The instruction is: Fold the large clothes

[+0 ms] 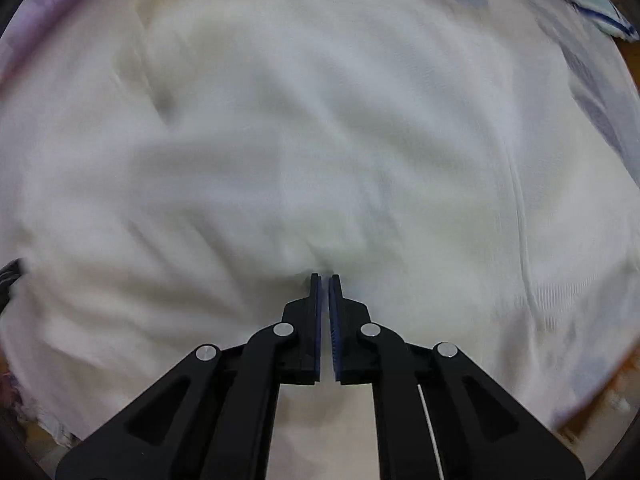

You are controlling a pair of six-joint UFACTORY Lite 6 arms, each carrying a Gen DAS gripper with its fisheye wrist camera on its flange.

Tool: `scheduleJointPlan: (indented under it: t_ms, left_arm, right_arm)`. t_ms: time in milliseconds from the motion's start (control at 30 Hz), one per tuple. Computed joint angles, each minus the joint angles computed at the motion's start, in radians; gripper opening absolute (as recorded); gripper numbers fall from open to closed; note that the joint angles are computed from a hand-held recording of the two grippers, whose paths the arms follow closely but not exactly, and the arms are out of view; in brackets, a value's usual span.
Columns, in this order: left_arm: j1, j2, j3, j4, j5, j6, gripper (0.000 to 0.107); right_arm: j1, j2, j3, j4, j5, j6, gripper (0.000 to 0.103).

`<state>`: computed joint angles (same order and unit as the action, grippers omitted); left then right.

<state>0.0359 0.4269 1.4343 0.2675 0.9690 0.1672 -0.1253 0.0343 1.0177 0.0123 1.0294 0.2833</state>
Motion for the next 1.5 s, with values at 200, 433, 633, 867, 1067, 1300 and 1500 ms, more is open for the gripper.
scheduleJointPlan:
  t_ms: [200, 433, 633, 867, 1067, 1300, 1500]
  left_arm:
    - [0.070, -0.148, -0.319, 0.101, -0.069, -0.097, 0.014]
    - [0.075, -0.128, -0.147, 0.020, -0.007, -0.019, 0.059]
    - [0.087, -0.227, -0.095, -0.070, 0.119, 0.033, 0.078]
    - [0.033, -0.351, 0.061, -0.153, 0.335, 0.053, 0.082]
    - [0.058, -0.343, 0.320, -0.199, 0.514, 0.097, 0.086]
    - [0.092, -0.314, 0.630, -0.261, 0.719, 0.148, 0.088]
    - [0.111, -0.283, 0.909, -0.349, 0.915, 0.167, 0.088]
  right_arm:
    - [-0.131, -0.060, -0.090, 0.081, -0.057, -0.058, 0.000]
    - [-0.276, -0.176, -0.055, 0.139, 0.128, -0.137, 0.018]
    - [-0.284, -0.282, 0.098, 0.049, 0.310, -0.153, 0.088]
    - [-0.188, -0.425, 0.132, 0.069, 0.439, -0.082, 0.088]
    - [0.000, -0.431, 0.313, 0.047, 0.568, 0.103, 0.089]
    - [-0.037, -0.452, 0.524, 0.042, 0.750, 0.090, 0.089]
    - [-0.096, -0.489, 0.704, 0.047, 0.912, 0.092, 0.089]
